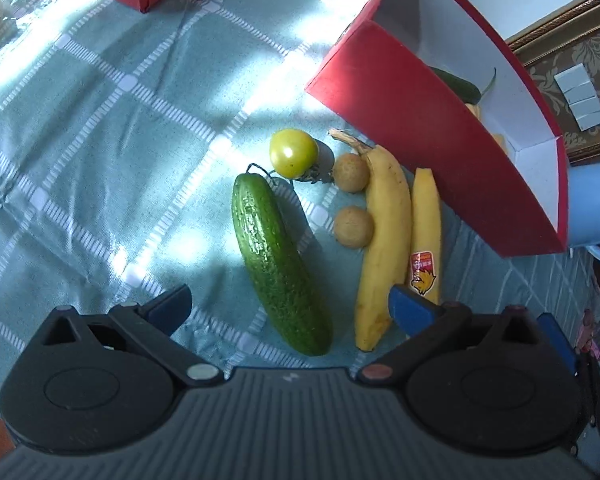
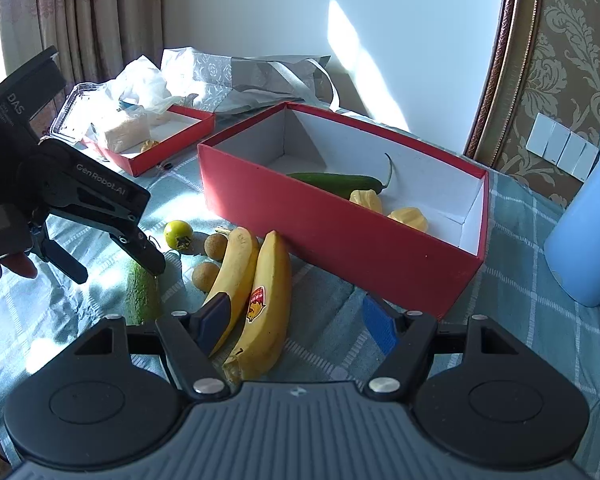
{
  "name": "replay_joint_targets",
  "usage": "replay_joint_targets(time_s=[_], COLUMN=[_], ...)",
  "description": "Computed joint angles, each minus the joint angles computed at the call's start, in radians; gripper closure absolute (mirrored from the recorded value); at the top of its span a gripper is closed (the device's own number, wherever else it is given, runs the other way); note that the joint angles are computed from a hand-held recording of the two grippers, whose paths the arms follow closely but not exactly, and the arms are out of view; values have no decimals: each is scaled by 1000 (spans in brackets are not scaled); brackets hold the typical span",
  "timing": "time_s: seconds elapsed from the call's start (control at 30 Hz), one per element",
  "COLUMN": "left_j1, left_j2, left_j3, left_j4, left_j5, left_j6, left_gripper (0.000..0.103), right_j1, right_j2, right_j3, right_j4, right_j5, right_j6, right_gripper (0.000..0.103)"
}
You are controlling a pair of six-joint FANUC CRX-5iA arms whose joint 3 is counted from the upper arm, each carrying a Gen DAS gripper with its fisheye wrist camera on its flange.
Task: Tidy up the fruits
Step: 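Move the left tool toward the second cucumber beside the bananas, then close the left gripper around the second cucumber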
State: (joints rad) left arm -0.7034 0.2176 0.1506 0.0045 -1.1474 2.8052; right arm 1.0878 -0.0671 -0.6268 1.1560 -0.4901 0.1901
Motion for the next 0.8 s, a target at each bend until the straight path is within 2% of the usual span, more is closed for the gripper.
replay_joint_targets(time_s=[0.2, 0.37, 0.5, 0.63, 0.73, 0.77, 0.8], left_j1=[10, 16, 10, -4, -13, -10, -3], left_j2=[59, 107, 150, 186, 221, 217, 214], left_j3=[38, 75, 121, 184, 243, 239, 232], left_j4=[5, 31, 32, 1, -25, -22, -8], left_j5=[-41, -86, -130, -183, -233, -225, -214], left_j6=[66, 48, 44, 37, 38, 36, 37], left_gripper=[0, 0, 22, 36, 56, 63, 64], right_j1=[-13, -27, -37, -41, -40, -41, -42], right_j2=[-22, -38, -43, -48, -48, -48, -47], right_j3=[-24, -45, -54, -62, -62, -62, -62], right_j4=[24, 34, 47, 60, 52, 51, 54], right_j5=[1, 12, 22, 33, 40, 43, 46], right_j6=[-36, -61, -74, -84, -75, -74, -75], right_gripper=[31, 31, 31, 31, 31, 31, 31])
